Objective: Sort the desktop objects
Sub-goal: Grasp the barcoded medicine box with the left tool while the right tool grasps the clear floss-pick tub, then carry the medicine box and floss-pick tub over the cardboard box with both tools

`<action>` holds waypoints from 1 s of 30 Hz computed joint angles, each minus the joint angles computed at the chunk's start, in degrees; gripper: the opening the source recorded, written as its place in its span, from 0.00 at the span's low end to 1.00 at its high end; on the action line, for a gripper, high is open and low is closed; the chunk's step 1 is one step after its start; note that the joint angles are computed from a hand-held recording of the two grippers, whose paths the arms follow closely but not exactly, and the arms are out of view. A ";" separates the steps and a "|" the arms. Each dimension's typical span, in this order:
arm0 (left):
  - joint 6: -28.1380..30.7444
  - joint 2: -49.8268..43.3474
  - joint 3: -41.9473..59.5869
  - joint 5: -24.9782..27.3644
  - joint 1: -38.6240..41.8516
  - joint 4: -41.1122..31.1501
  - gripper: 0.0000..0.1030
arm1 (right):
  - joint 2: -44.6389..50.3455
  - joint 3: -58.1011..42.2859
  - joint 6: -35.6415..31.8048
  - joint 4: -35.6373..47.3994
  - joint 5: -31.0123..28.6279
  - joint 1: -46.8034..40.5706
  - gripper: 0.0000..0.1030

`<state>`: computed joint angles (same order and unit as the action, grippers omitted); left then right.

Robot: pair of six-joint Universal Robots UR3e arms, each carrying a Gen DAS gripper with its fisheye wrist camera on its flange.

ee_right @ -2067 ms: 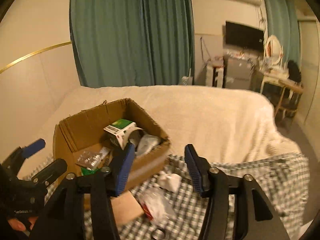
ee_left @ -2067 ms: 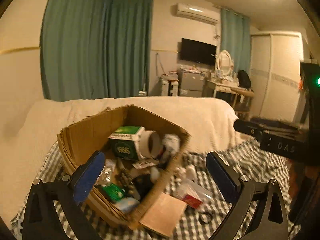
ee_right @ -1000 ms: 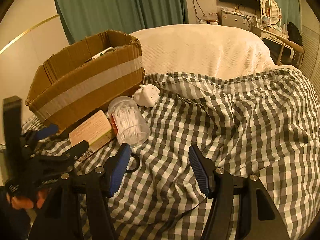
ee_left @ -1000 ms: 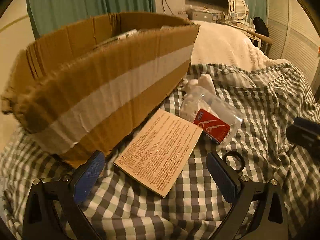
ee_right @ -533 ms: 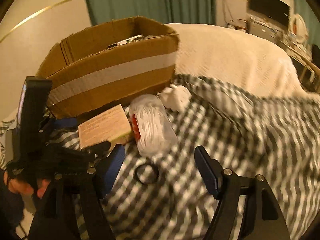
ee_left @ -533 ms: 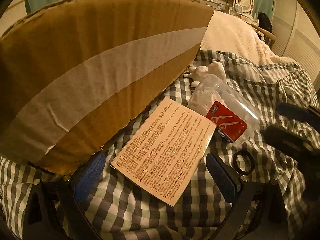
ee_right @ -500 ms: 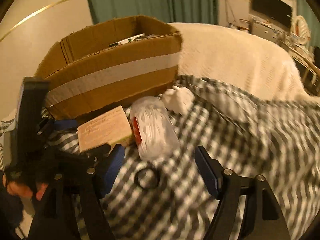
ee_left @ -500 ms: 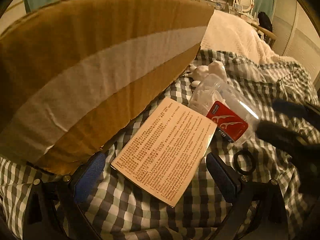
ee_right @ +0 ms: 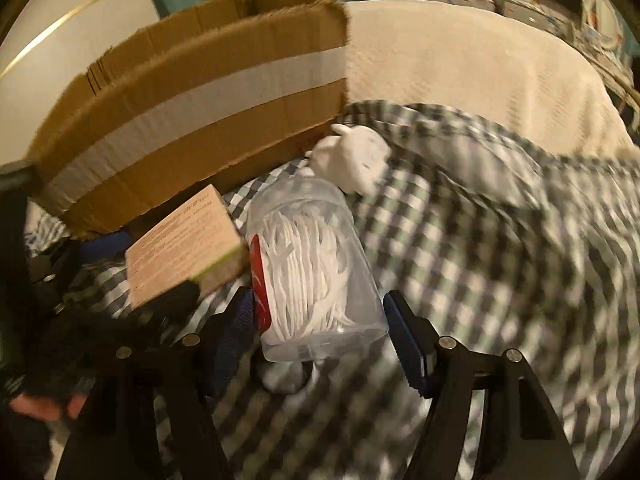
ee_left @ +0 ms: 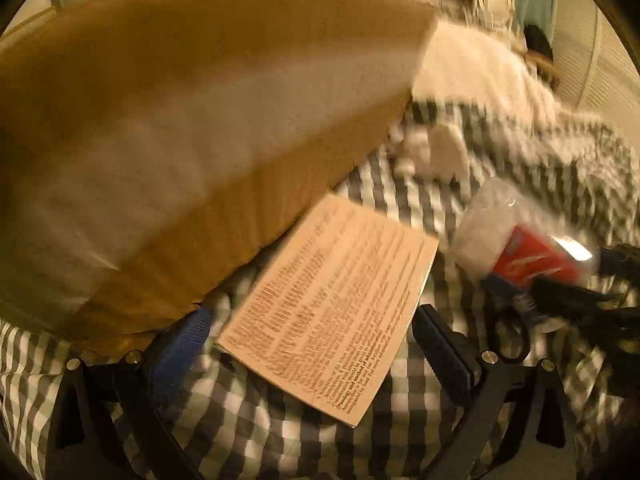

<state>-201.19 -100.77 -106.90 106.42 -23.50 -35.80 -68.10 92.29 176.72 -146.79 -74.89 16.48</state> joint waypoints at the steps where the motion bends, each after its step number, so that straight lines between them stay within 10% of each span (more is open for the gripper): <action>1: 1.70 -2.32 3.34 -2.90 0.78 -5.70 1.00 | -1.53 1.73 0.00 -0.37 0.64 -0.60 0.64; 6: 2.06 -2.29 1.92 -2.09 -1.50 -1.50 1.00 | -9.23 10.57 1.20 -3.57 4.14 -4.37 0.62; 8: 2.20 -2.44 1.37 -1.05 -2.15 0.99 0.80 | -11.65 13.45 1.29 -3.85 5.10 -5.73 0.62; 27: -3.66 12.77 -7.80 -8.49 -3.13 11.55 0.76 | -24.22 18.86 4.68 -2.78 4.34 -7.68 0.61; 30: -3.76 14.94 -8.17 -11.63 -0.91 9.62 0.32 | -25.45 18.44 4.76 -2.28 3.76 -7.16 0.61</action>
